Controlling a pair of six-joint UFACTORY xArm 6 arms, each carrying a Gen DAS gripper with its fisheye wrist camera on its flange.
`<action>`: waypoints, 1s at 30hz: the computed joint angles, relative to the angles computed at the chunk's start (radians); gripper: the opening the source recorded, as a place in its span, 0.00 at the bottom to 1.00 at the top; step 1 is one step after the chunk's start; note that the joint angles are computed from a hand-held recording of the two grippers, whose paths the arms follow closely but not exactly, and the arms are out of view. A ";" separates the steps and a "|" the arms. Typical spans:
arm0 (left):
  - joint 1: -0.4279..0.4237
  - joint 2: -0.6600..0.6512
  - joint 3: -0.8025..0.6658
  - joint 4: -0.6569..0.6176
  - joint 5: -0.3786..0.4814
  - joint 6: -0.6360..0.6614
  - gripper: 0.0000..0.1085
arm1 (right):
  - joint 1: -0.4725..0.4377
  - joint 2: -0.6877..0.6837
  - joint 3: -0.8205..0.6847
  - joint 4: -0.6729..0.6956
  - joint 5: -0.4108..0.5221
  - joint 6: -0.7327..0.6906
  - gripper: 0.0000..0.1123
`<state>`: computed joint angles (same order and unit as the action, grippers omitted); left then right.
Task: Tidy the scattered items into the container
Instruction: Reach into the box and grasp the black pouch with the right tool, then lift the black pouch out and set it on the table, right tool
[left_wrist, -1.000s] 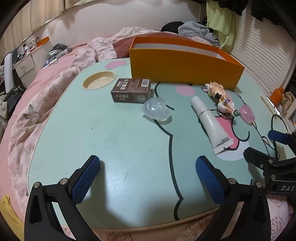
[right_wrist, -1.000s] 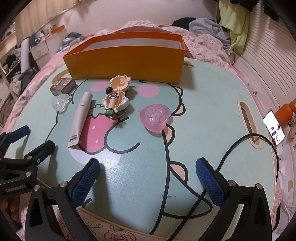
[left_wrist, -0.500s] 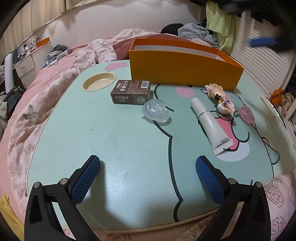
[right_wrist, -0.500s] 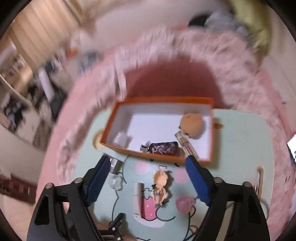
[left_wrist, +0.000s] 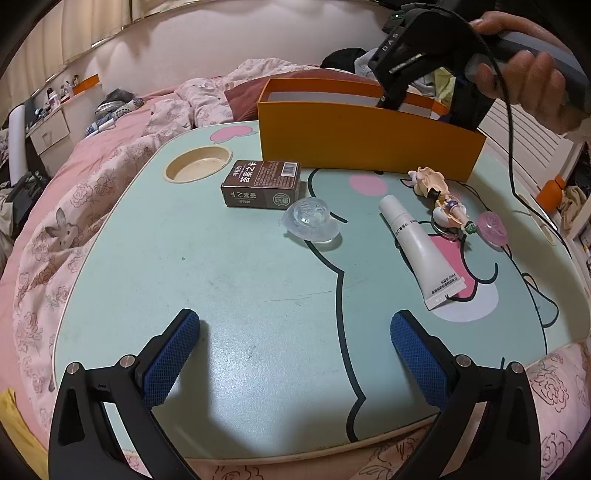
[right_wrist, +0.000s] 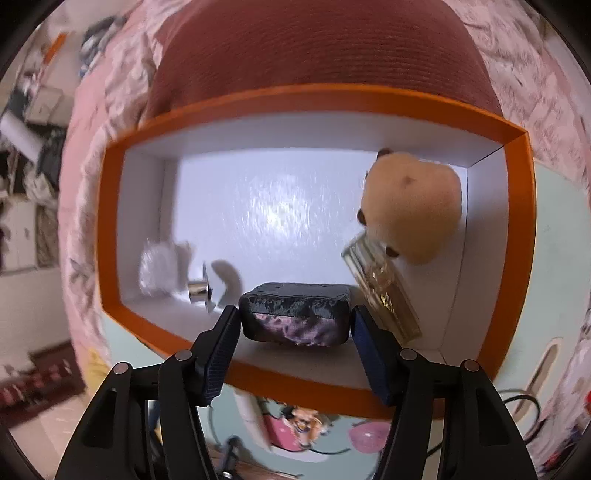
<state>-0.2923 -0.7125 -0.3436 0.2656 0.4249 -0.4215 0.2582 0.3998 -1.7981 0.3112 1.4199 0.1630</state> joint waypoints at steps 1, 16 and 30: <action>0.000 0.001 0.000 0.002 -0.001 -0.002 0.95 | -0.011 -0.007 0.014 0.019 -0.017 0.007 0.54; 0.001 0.000 0.001 -0.001 -0.003 0.001 0.95 | -0.102 -0.534 0.570 0.359 -0.361 -0.241 0.54; -0.002 0.001 0.000 0.002 -0.001 -0.004 0.95 | 0.032 -0.922 1.118 0.246 -0.701 -0.266 0.55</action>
<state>-0.2938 -0.7116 -0.3440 0.2677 0.4241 -0.4258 0.2906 -0.5218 -0.6803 0.5568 0.7187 -0.1032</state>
